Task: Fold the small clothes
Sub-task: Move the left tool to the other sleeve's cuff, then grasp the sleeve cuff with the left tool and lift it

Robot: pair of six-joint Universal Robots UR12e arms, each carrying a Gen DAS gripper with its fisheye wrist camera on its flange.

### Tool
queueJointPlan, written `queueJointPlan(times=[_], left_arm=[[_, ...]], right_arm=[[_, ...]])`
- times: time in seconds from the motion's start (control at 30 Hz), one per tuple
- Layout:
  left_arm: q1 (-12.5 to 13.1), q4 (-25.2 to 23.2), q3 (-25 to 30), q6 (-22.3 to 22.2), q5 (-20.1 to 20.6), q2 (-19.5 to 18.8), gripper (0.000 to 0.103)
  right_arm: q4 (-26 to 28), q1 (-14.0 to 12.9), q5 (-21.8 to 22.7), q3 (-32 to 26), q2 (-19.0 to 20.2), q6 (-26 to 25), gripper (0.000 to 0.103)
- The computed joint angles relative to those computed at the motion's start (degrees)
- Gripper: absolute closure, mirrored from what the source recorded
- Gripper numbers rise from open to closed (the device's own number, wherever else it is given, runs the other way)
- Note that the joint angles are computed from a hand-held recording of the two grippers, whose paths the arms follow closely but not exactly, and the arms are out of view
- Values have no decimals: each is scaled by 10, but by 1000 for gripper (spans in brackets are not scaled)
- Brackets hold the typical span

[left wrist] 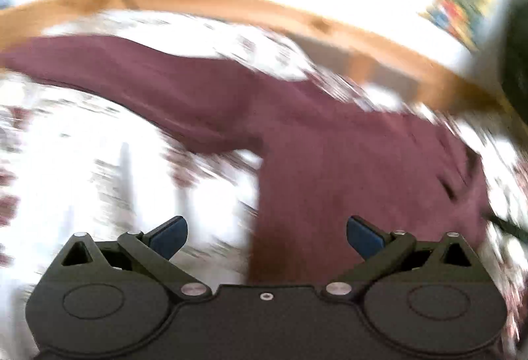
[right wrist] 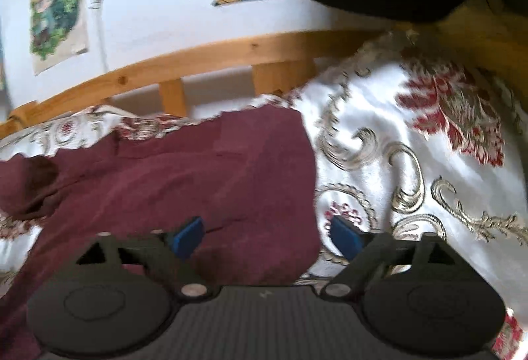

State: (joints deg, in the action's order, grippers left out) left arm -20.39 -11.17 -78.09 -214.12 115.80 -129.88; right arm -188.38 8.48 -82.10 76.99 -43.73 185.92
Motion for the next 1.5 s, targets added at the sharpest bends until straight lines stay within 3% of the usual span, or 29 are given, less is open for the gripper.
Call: queueJointPlan(times=[0.13,0.2,0.33,0.47,0.6,0.7,0.77,0.8,0.87,1.0,1.07,1.17,1.3,1.43,1.5], left_arm=[[18,-62,-10,-66,62,25,1],[34,-106,-9,-93,61,37,1],[63,-107,-19,-119,68,50,1],[86,-68,-37,-145,77,53,1],[98,49,-67,-187,73,45,1],[95,81,-50,-166,107,26,6],[92,82,-37,-148,141,15,20],[91,76,-32,-154,156,11,25],[93,71,-28,-184,179,6,46],[92,91,-26,-189,211,-1,69],[91,103,-24,-183,221,-5,96],[87,148,-17,-152,237,-15,99],[81,252,2,-47,235,-33,99],[73,387,26,93,183,-51,99],[70,440,36,154,137,-55,99]], right_arm=[[-14,7,7,27,-22,-28,0],[-11,9,16,38,-32,-37,0],[5,14,33,64,-55,-40,0],[12,22,29,94,-79,-32,0],[44,26,45,123,-101,-17,0],[68,30,54,134,-108,-23,0],[79,32,59,129,-104,-32,0],[81,34,59,127,-102,-38,0],[83,36,56,123,-98,-44,0],[104,37,67,114,-91,-44,0],[108,37,72,113,-89,-45,0],[109,36,83,109,-85,-45,0],[101,37,86,106,-82,-40,0],[91,37,86,103,-80,-38,0],[81,38,83,102,-79,-38,0]])
